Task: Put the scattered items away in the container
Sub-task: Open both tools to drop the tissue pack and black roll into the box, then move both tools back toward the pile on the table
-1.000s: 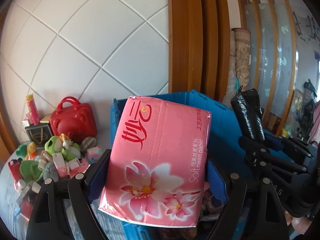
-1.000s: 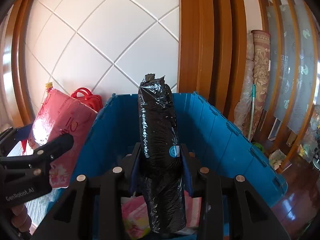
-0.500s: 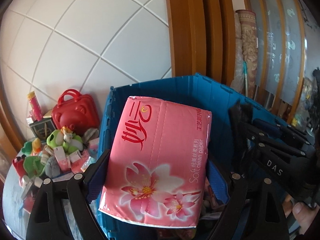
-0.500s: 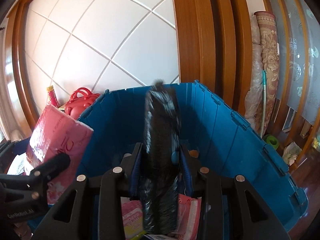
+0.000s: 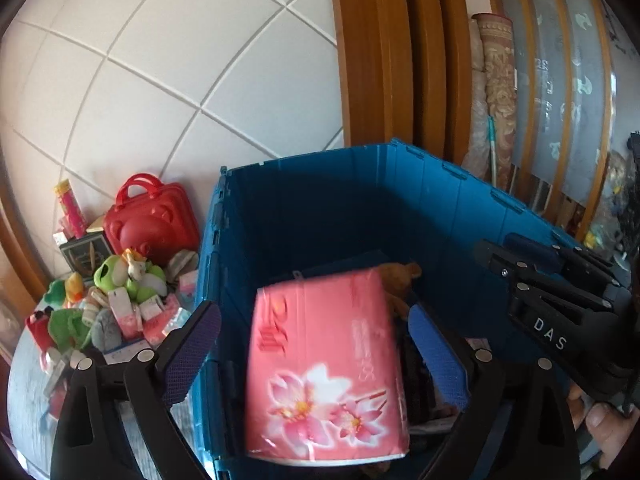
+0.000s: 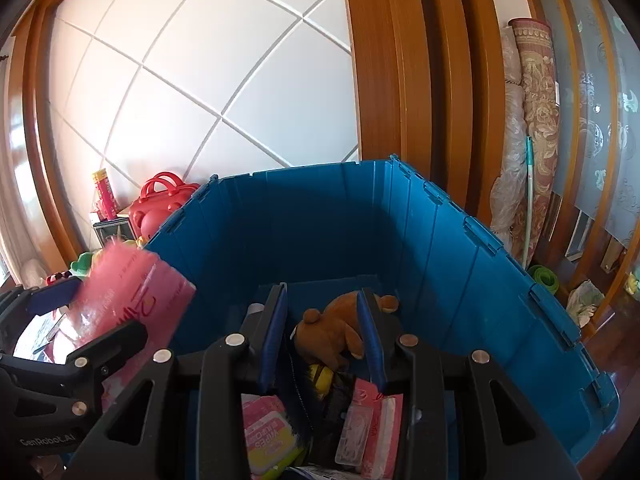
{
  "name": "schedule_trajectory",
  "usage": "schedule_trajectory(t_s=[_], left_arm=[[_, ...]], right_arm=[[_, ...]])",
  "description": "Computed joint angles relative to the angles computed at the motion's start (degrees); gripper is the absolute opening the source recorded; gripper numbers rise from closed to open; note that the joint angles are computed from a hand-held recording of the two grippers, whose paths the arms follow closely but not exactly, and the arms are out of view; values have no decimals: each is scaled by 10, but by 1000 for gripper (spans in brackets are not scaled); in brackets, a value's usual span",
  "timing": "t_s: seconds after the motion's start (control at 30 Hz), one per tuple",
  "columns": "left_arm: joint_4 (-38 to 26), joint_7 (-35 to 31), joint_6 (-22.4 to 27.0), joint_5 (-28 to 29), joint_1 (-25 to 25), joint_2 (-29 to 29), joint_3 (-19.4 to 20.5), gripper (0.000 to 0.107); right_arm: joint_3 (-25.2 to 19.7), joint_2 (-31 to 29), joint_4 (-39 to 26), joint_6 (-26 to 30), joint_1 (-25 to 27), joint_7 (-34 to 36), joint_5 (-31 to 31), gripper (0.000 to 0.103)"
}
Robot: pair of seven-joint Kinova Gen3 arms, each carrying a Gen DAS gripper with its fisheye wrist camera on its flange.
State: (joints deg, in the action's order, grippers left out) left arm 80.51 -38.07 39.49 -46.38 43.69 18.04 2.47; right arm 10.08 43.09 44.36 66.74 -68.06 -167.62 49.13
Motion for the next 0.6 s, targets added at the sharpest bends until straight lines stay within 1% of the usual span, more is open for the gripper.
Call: schedule_trajectory(t_s=[0.1, 0.37, 0.4, 0.43, 0.47, 0.53, 0.6], left_arm=[[2, 9, 2, -17, 8, 0, -4, 98], [2, 4, 0, -12, 2, -1, 0, 98], [3, 7, 0, -13, 3, -2, -1, 98], [4, 9, -1, -13, 3, -3, -1, 98], [7, 14, -3, -15, 3, -5, -2, 98], [17, 41, -4, -32, 10, -10, -9, 98], [34, 70, -10, -54, 15, -19, -12, 98]], right_arm=[[-1, -1, 2, -3, 1, -2, -2, 36], [-2, -3, 8, -9, 2, -8, -2, 37], [-2, -4, 9, -10, 2, -9, -2, 41], [-2, -5, 11, -12, 2, -11, -1, 49], [-1, -5, 12, -13, 1, -12, 1, 54], [1, -3, 8, -7, -3, -12, 5, 78], [4, 1, 1, 2, -7, -9, 11, 89]])
